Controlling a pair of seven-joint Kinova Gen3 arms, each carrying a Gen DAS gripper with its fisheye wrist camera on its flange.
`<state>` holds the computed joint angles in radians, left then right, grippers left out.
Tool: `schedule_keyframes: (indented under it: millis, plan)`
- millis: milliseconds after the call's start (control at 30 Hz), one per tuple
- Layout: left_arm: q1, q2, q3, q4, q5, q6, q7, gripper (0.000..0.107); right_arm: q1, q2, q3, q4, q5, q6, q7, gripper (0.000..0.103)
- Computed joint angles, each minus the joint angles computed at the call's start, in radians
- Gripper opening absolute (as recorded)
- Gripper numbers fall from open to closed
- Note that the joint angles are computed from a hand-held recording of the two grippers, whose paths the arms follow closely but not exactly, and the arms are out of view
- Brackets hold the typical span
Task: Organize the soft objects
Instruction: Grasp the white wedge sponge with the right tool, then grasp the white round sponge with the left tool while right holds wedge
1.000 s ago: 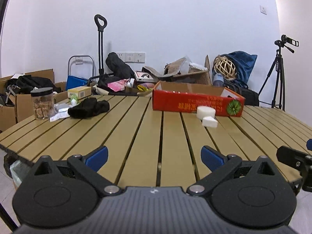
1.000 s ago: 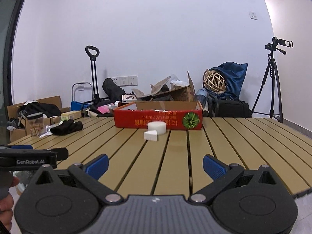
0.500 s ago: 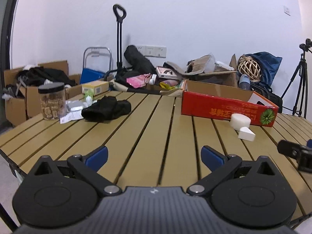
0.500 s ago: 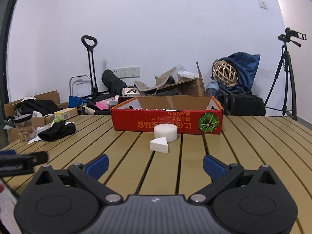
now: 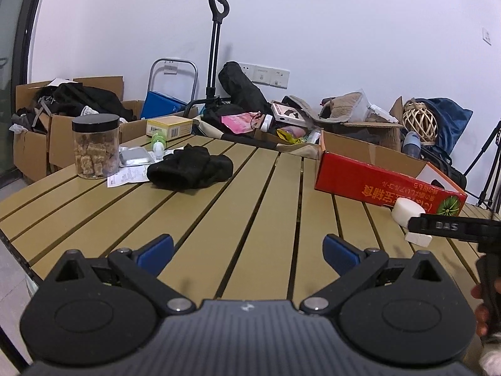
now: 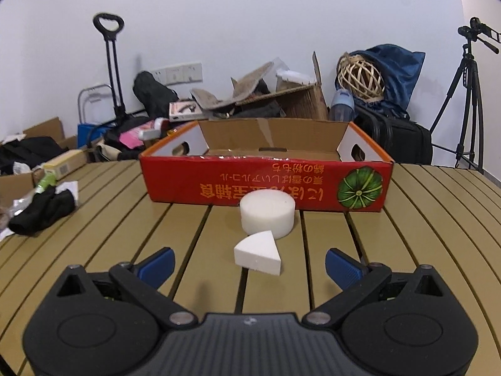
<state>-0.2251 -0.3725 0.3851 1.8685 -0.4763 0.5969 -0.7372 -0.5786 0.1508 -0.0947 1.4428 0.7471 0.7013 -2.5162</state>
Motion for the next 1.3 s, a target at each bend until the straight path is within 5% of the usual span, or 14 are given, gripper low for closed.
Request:
schedule_keyframes:
  millis: [300, 433, 567, 633, 1100, 1300]
  plan:
    - [0.008, 0.037, -0.04, -0.018, 0.007, -0.019, -0.021, 0.103, -0.008, 0.088, 0.029, -0.126, -0.095, 0.083, 0.116, 0.072]
    - [0.036, 0.053, -0.081, -0.028, 0.037, -0.01, -0.035, 0.103, -0.002, 0.109, 0.037, -0.162, -0.149, 0.101, 0.156, 0.04]
    - [0.052, 0.054, -0.099, -0.028, 0.047, -0.013, -0.049, 0.103, 0.002, 0.093, 0.055, -0.134, -0.162, 0.066, 0.127, 0.026]
    - [0.056, 0.053, -0.101, -0.028, 0.051, -0.015, -0.054, 0.103, 0.019, 0.079, 0.054, -0.114, -0.185, 0.036, 0.122, 0.01]
    - [0.085, 0.063, -0.067, -0.026, 0.039, -0.011, -0.066, 0.103, 0.087, -0.056, 0.034, 0.065, -0.119, -0.103, 0.025, 0.008]
    - [0.113, 0.07, -0.049, -0.021, 0.035, -0.018, -0.079, 0.103, 0.165, -0.155, -0.003, 0.218, -0.023, -0.205, -0.124, 0.008]
